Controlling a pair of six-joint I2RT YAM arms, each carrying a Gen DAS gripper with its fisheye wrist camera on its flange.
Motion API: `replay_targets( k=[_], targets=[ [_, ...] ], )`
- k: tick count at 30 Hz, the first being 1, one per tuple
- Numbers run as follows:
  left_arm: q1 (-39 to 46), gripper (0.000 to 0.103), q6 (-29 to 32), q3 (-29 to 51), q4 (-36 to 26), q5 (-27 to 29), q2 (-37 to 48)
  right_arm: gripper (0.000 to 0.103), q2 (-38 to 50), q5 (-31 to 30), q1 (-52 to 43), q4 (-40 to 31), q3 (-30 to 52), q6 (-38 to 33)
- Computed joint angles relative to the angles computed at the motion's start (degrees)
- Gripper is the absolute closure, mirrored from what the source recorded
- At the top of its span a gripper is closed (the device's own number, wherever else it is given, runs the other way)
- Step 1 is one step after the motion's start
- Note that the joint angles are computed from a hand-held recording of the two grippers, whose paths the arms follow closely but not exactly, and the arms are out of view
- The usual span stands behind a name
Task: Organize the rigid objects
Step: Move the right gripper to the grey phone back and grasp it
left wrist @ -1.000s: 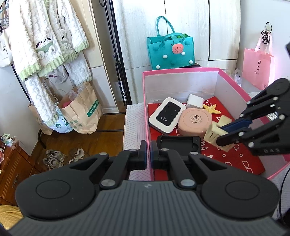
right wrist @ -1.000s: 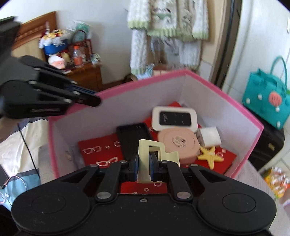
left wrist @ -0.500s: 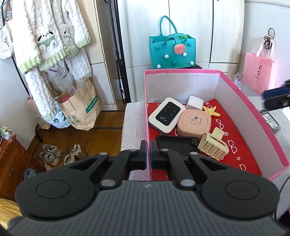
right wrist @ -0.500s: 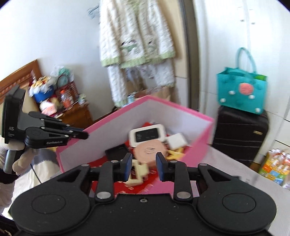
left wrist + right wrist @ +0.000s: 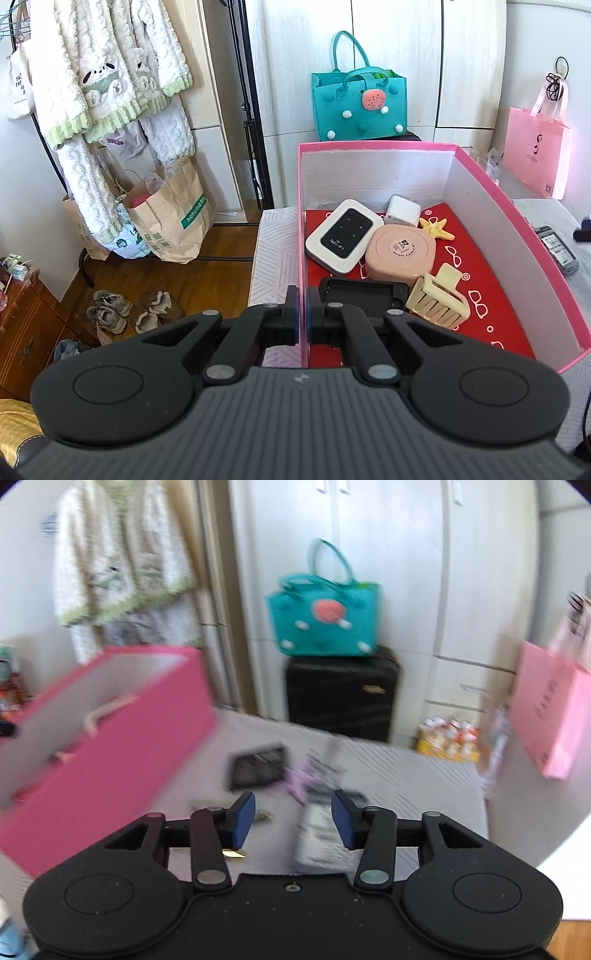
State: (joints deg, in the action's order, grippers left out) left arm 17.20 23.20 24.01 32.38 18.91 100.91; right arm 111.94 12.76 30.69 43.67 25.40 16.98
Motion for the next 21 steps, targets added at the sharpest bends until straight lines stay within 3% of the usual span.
replay_targets(
  k=[3,6,9,13,17,21],
  targets=[
    [-0.94,0.1,-0.3,-0.25,0.38,-1.36,-0.19,0.05,6.77,-2.93,-3.0,4.22,0.67,0.84],
    [-1.14,0.1,-0.52,-0.11,-0.05,-1.65,-0.35,0.037,11.1,-3.34,-4.08,10.12,0.39,-0.18],
    [-1.45,0.1,-0.82,-0.12,-0.36,-2.01,-0.55,0.035,15.19,-4.64,-4.71,17.62,0.22,-2.75],
    [-1.34,0.099,-0.8,-0.13,-0.54,-1.94,-0.71,0.034,17.29,-5.77,-5.7,15.69,3.28,-2.46],
    [-1.08,0.099,-0.21,-0.26,-0.21,-1.88,-0.67,0.03,18.95,0.25,-3.66,11.49,6.76,-4.53],
    [-0.45,0.099,-0.19,-0.01,-0.63,-1.13,-0.51,0.028,20.44,2.02,-3.04,13.04,6.74,-3.83]
  ],
)
